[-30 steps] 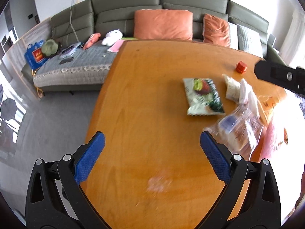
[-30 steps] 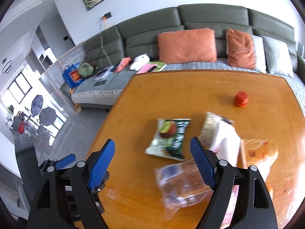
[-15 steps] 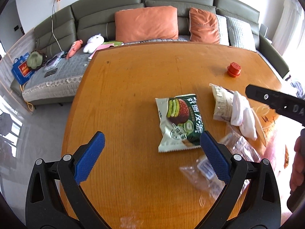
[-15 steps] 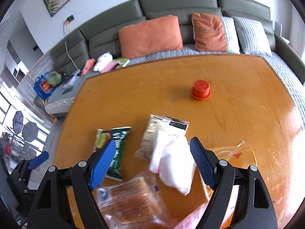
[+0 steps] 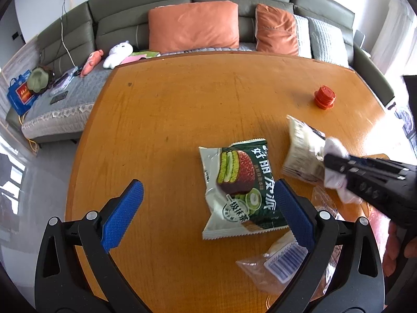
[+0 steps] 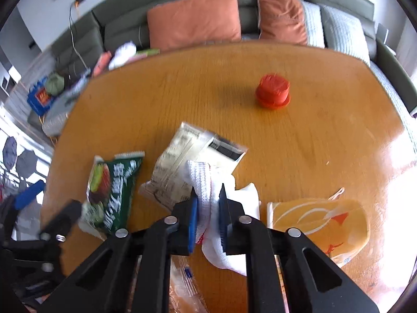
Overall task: Collect trash
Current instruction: 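Grasp the green snack packet with the left tool while the right tool grasps the white cloth, then carry the snack packet and white cloth over the bin and open both tools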
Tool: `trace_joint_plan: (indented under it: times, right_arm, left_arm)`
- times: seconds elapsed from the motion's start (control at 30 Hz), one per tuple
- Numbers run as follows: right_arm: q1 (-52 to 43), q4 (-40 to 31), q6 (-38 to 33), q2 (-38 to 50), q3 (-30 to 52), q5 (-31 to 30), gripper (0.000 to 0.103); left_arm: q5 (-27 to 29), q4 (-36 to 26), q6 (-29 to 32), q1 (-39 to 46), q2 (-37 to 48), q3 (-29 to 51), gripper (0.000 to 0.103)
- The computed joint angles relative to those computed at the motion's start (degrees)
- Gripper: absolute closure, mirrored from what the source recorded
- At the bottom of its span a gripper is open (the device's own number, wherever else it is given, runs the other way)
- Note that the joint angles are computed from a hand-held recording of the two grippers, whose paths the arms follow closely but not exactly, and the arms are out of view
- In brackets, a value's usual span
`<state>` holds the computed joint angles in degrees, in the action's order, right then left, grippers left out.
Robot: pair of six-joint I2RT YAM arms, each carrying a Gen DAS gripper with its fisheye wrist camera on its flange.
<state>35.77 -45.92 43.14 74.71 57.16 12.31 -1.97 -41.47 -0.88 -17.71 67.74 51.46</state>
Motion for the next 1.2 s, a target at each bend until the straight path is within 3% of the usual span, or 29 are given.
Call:
trace_joint_plan:
  times: [0.1,0.67,0.87,1.2]
  right_arm:
    - [-0.1,-0.2,-0.8,-2.0,1.5,2.5,0.089]
    - [-5.2,2.8,-3.7,0.1,6.9,-0.4,0.089]
    - [-4.6,2.9,-3.4,-0.3,6.6,-0.5,0.089]
    - [-0.3,-0.6,-1.6,-1.6,9.2,2.2,0.089]
  left_arm:
    - [-0.8,1.0,-0.3,-1.0,1.8,0.4,0.006]
    - [-6.7,8.7,-2.2,-6.8,12.5,0.2,0.007]
    - [-3.6,11.2,-1.4,-5.1,12.2,-1.6,0.037]
    - [-1.3,7.6,0.7,-1.4,2.8,-4.1,0.038]
